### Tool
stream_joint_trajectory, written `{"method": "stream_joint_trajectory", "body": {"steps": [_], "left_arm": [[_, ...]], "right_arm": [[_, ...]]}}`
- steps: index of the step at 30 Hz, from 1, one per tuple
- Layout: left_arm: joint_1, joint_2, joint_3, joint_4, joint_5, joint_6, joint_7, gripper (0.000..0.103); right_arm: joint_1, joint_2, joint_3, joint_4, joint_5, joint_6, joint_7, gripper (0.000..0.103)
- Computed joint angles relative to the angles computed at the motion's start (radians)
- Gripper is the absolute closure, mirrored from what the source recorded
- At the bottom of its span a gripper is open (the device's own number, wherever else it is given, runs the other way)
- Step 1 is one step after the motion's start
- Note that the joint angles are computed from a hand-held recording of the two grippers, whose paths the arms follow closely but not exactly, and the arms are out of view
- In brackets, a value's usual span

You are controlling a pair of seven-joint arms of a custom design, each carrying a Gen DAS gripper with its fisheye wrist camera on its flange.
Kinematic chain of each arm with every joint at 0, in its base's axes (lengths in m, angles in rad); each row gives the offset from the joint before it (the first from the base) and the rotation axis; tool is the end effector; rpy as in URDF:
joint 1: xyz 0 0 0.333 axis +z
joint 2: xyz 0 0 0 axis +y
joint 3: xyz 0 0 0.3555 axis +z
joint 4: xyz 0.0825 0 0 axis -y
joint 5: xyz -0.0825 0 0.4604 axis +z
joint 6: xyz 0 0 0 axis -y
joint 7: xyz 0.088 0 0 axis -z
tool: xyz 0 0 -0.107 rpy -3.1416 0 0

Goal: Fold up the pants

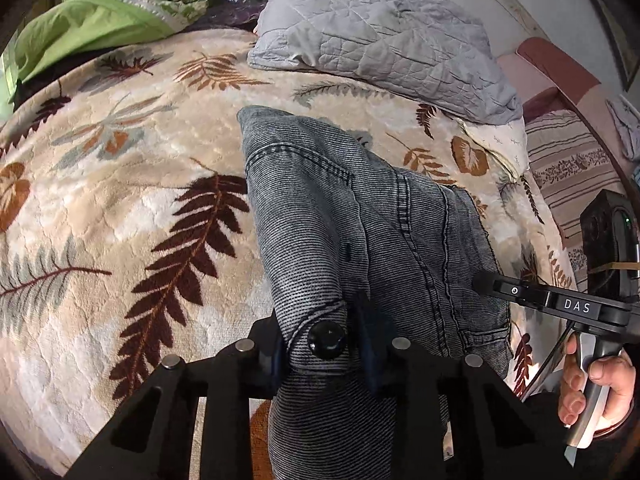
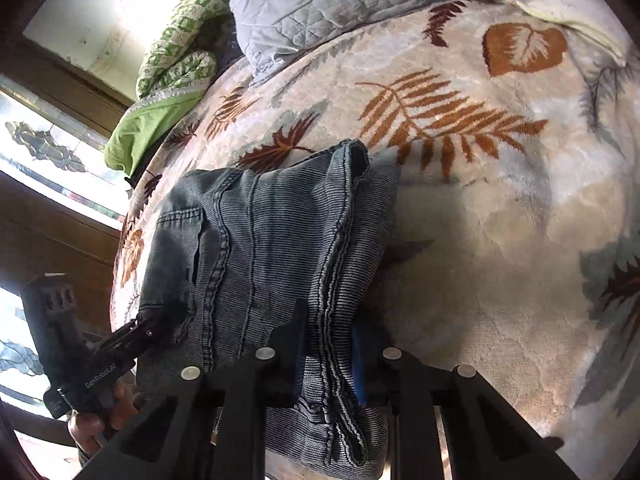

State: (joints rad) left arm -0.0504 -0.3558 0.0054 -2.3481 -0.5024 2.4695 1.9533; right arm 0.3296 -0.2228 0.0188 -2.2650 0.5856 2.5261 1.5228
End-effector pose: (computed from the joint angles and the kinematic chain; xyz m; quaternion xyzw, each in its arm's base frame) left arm 0.5341 -0.0228 0.5270 -0.6373 0.7089 -0.2932 0.0725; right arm 0.5436 0.1920 0.5071 -0.6697 0.6723 0.0377 0.3133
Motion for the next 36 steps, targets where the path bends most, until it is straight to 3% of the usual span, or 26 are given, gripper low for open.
{"method": "stream_joint_trajectory", "body": {"steps": [3, 9, 17, 20, 21, 22, 24, 26, 27, 30, 32, 34, 36], "left_arm": [[-0.002, -0.037, -0.009, -0.019, 0.027, 0.06, 0.025, 0.075], [-0.04, -0.06, 0.03, 0.011, -0.005, 0.156, 0.071, 0.075], [-0.012, 0.06, 0.026, 0.099, -0.016, 0.145, 0.028, 0.072], [0.034, 0.125, -0.015, 0.106, 0.075, 0.125, -0.055, 0.065], [0.057, 0.147, -0.034, 0.111, 0.143, 0.095, -0.105, 0.062], [0.064, 0.149, -0.04, 0.097, 0.163, 0.113, -0.123, 0.053], [0.057, 0.122, -0.025, 0.069, 0.113, 0.145, -0.102, 0.038], [0.045, 0.094, 0.001, 0.07, 0.054, 0.114, -0.066, 0.037], [0.039, 0.074, 0.01, 0.063, 0.025, 0.124, -0.045, 0.036], [0.021, 0.01, 0.026, 0.025, -0.031, 0.193, -0.004, 0.023], [0.008, -0.008, 0.033, 0.008, -0.043, 0.215, 0.01, 0.02], [0.025, 0.001, 0.009, -0.002, 0.02, 0.194, -0.02, 0.02], [0.082, 0.037, -0.056, 0.006, 0.194, 0.113, -0.126, 0.019]], "right_arm": [[0.009, -0.038, 0.009, -0.021, -0.008, 0.045, -0.005, 0.087], [0.04, -0.087, 0.008, -0.011, -0.036, 0.136, -0.009, 0.087], [0.06, 0.006, -0.007, 0.094, 0.0, 0.175, -0.049, 0.087], [0.048, 0.072, 0.001, 0.116, 0.002, 0.155, -0.039, 0.086], [0.038, 0.097, 0.005, 0.12, 0.0, 0.136, -0.018, 0.084], [0.023, 0.123, 0.016, 0.126, -0.041, 0.113, 0.033, 0.081], [-0.003, 0.151, 0.036, 0.124, -0.157, 0.089, 0.124, 0.07], [-0.006, 0.129, 0.035, 0.1, -0.111, 0.11, 0.103, 0.063], [-0.01, 0.116, 0.036, 0.098, -0.119, 0.103, 0.111, 0.051], [-0.007, 0.055, 0.046, 0.07, -0.169, 0.162, 0.114, 0.046], [0.013, 0.018, 0.042, 0.045, -0.15, 0.21, 0.093, 0.039], [0.025, 0.004, 0.045, 0.023, -0.16, 0.238, 0.097, 0.037], [0.024, 0.022, 0.053, 0.025, -0.205, 0.194, 0.126, 0.037]]}}
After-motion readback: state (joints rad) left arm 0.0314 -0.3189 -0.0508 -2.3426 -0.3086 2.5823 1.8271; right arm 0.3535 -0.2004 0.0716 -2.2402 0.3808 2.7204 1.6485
